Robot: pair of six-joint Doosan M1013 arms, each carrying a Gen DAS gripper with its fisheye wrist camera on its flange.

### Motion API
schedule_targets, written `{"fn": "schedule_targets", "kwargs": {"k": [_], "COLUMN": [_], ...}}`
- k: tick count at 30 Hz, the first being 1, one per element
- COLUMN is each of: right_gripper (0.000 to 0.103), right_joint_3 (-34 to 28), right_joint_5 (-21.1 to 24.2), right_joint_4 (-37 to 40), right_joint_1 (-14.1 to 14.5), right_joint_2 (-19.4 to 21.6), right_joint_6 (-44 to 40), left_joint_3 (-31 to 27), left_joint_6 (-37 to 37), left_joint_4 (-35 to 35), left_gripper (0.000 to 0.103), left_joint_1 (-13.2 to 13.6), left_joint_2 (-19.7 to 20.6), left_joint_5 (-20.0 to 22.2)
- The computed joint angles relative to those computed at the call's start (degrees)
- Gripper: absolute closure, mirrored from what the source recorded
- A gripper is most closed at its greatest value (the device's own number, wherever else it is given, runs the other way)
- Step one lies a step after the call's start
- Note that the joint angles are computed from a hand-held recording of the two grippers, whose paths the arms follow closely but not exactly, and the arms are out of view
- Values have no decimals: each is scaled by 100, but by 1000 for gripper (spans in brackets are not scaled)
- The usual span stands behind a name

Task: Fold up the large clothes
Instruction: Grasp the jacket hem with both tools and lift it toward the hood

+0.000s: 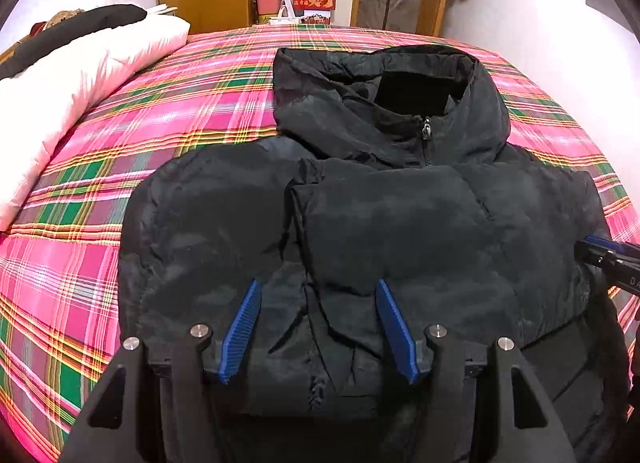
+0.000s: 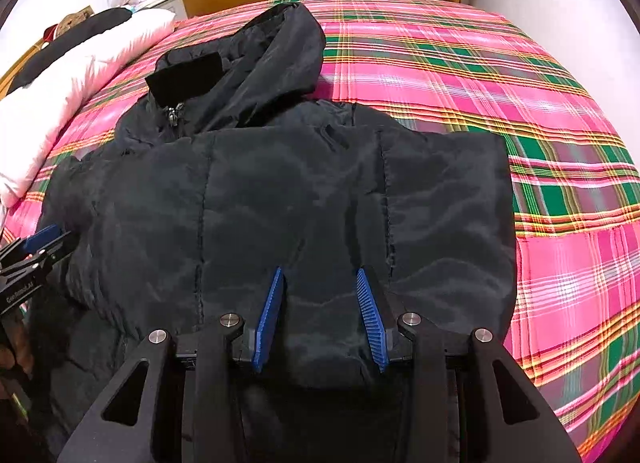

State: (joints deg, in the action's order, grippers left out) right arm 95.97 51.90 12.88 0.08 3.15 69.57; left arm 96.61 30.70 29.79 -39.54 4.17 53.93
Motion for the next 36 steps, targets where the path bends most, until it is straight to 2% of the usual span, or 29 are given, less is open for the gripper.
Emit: {"fn": "schedule_targets", "kwargs": {"k": [5,9,15,24,28,34,35,36], "right_gripper": [63,63,63,63,63,63,63,63], "right_joint_3": [-29,-181,-732,-1878,-2361,-2932,-3012,-3129], "right_joint_5": [79,124,143,214,273,240,312,488], "right_joint_4": [349,548,617,385,160,-514,-633,-725], "right_joint_1": [-80,-13,195,421,496,582,591,593], "right_joint_2": [-110,-78,278,1177,1562,2029,2103,2208], "right_joint_6": [-131,-233,-196,297,569,952,1010,1063], "left_joint_3": [19,-17,-387,-1462,-1928,-2431,-2443,-2439], "left_joint_6": [-249,-464,-216,610,976,1303,1311,1349], "left_joint_4": [75,208,71,-300,-608,-823,-900,-1037], "left_gripper": [41,41,41,41,41,41,43,58], "left_joint_1": [-39,2,310,939,1161,1320,1346,1385], "left_joint_2": [-140,-245,-116,728,1221,1832,1872,1904], "left_joint_5": [-128,-255,-403,-416,-228,206,218,174]}}
